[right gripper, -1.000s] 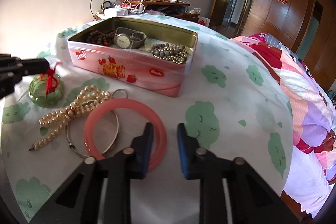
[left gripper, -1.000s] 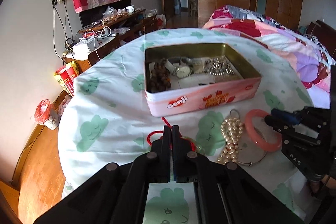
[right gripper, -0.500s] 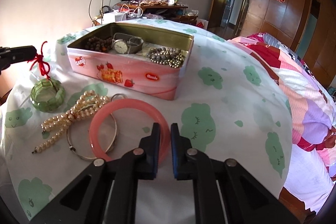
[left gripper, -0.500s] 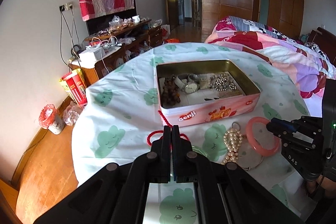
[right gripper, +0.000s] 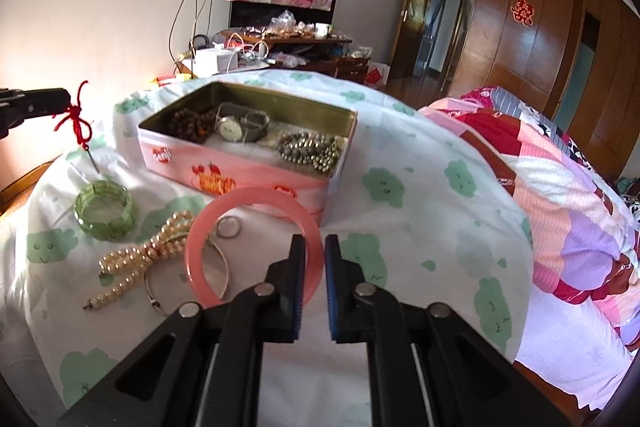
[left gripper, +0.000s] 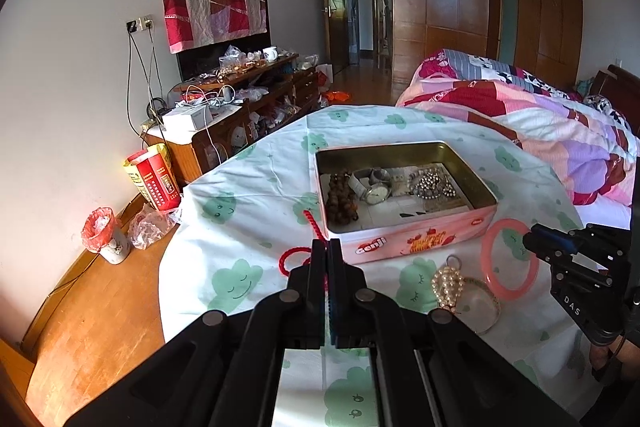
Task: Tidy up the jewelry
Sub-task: 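Grasp the red string knot with the left tool while the right grasps the pink bangle, then carry the red knot and pink bangle into the pink tin and open both tools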
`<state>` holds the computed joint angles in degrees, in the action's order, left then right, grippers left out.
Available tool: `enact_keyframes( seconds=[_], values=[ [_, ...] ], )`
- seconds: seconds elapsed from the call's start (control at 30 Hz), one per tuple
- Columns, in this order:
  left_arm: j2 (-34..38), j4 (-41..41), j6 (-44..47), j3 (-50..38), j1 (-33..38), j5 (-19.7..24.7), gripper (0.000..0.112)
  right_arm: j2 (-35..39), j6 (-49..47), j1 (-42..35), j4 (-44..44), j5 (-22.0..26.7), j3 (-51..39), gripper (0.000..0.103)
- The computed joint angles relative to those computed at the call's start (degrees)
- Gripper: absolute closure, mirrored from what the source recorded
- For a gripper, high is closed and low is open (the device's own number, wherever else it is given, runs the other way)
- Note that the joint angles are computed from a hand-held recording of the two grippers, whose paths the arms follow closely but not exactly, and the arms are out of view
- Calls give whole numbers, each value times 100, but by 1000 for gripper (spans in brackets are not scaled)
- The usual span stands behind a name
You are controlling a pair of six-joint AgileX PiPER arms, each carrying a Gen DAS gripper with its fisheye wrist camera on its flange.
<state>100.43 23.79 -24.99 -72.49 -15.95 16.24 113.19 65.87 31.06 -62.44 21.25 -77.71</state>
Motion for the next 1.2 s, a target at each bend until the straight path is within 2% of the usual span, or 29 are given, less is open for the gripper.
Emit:
enact_keyframes(
  seconds=[0.33,0.77,1.2],
  values=[
    [-113,-468,465,35,138,-86,112,-153,439,29,-495,34,82,93],
    [-49,-120,320,-265,81,100,112,-279,611,6,-655,-45,119,93],
    [299,95,402,-1042,-57,484,112,-261,159,-111,-251,-43,-158,93]
  ],
)
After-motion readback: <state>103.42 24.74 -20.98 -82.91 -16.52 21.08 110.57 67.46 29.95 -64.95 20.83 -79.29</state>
